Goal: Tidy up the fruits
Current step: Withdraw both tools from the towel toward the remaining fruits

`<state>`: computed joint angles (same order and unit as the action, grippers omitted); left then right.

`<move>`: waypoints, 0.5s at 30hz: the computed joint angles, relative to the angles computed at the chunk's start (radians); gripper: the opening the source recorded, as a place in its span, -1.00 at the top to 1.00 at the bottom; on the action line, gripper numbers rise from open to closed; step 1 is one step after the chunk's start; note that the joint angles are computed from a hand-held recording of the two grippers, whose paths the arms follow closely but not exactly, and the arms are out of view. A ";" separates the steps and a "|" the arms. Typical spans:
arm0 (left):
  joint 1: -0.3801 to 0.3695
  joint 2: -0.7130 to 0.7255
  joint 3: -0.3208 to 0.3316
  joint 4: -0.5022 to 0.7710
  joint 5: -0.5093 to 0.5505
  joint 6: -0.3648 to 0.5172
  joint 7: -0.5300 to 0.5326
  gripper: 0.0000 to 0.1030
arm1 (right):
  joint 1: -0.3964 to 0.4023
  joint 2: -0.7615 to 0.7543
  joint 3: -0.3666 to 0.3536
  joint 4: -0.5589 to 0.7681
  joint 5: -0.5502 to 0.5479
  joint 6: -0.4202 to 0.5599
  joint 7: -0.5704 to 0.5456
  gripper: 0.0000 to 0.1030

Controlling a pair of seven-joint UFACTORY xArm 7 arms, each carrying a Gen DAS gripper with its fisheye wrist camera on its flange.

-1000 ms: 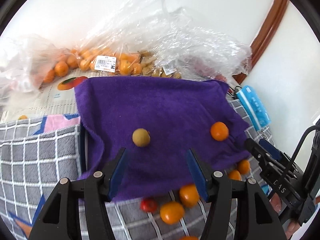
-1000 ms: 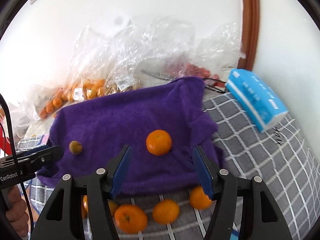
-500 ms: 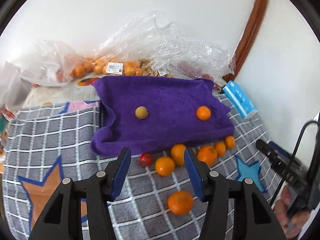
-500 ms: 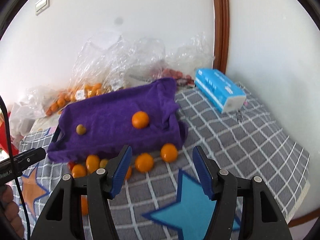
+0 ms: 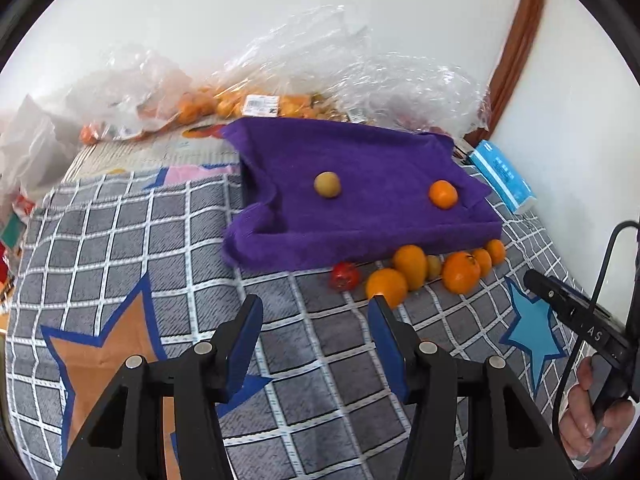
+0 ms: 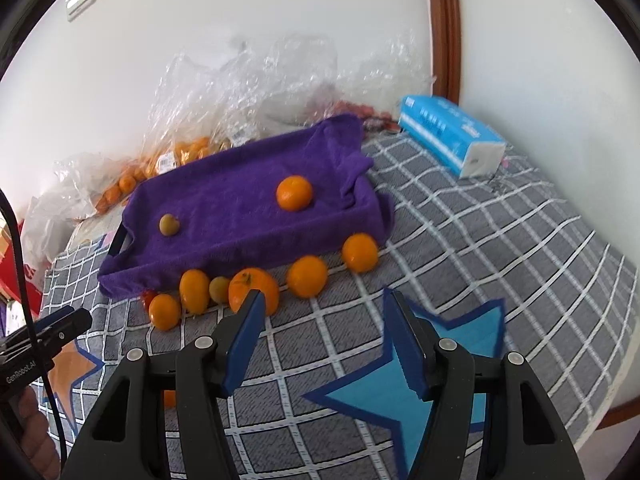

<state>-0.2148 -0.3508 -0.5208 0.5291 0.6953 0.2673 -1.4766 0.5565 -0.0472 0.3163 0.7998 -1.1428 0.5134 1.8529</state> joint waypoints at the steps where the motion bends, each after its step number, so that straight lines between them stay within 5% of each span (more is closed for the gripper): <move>1: 0.006 -0.001 -0.002 -0.006 0.006 -0.010 -0.009 0.00 | 0.001 0.011 0.001 0.006 -0.001 -0.001 -0.006 -0.20; 15: 0.049 0.008 -0.023 -0.039 0.066 -0.050 -0.079 -0.02 | 0.036 0.084 -0.038 0.037 -0.048 0.009 0.010 -0.15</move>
